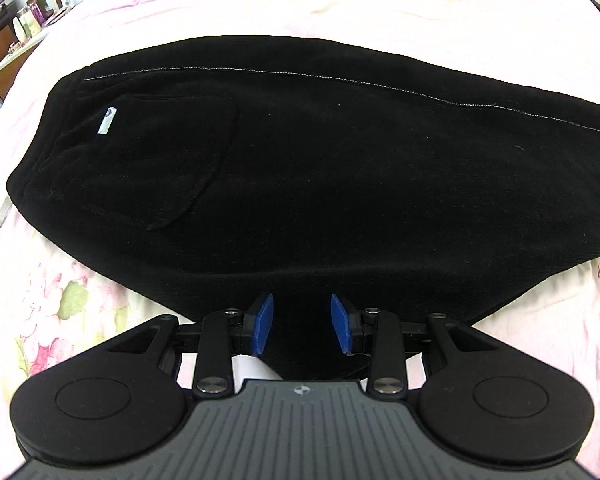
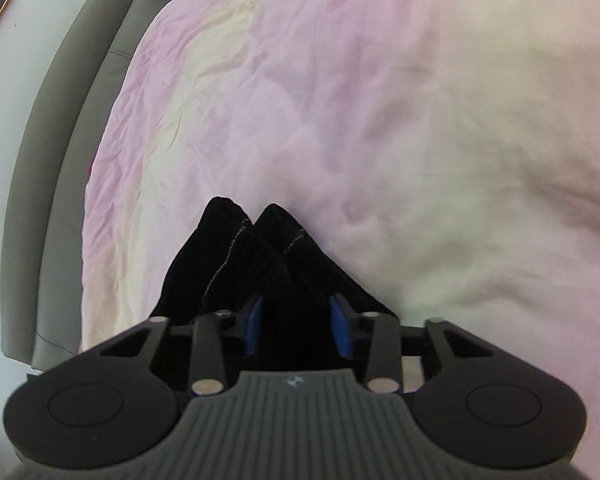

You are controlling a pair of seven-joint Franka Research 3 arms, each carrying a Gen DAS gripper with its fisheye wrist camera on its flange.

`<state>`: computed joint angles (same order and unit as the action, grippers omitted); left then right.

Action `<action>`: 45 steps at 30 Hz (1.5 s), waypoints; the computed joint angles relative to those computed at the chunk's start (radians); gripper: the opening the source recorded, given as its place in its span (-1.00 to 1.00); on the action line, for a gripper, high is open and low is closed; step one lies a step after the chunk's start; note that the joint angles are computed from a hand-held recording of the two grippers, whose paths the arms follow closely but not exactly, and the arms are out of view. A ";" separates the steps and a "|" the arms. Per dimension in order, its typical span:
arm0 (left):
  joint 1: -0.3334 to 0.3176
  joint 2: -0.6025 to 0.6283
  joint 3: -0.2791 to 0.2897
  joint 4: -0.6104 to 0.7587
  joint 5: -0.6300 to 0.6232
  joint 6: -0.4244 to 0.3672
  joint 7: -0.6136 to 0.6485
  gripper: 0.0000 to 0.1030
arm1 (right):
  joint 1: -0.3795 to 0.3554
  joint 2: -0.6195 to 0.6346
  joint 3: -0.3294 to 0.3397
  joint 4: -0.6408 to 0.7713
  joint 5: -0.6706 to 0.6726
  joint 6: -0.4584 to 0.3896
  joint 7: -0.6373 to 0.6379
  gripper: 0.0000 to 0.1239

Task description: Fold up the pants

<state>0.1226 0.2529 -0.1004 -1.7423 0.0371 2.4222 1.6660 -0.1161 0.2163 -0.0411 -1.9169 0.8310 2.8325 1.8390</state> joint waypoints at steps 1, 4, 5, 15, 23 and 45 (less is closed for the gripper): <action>-0.001 0.001 -0.001 -0.002 0.001 0.007 0.004 -0.21 | -0.002 -0.005 -0.002 0.000 0.005 -0.008 0.010 -0.78; 0.004 -0.010 -0.006 -0.026 -0.009 0.028 0.031 -0.21 | 0.003 -0.074 0.014 -0.050 0.059 0.087 -0.073 -0.86; 0.004 -0.015 -0.006 -0.035 -0.010 0.032 0.035 -0.21 | 0.017 -0.094 0.006 -0.066 0.029 0.108 -0.070 -0.86; 0.018 -0.074 -0.001 -0.093 -0.076 0.042 0.064 -0.03 | 0.043 -0.065 -0.044 -0.116 -0.246 0.074 0.138 -0.84; 0.098 -0.119 0.004 -0.183 -0.586 0.017 0.076 0.28 | 0.009 -0.134 -0.021 -0.167 -0.007 0.020 -0.048 -0.35; 0.099 -0.079 0.019 -0.151 -0.773 0.032 0.022 -0.67 | 0.081 -0.119 -0.061 -0.127 -0.114 0.124 0.093 -0.61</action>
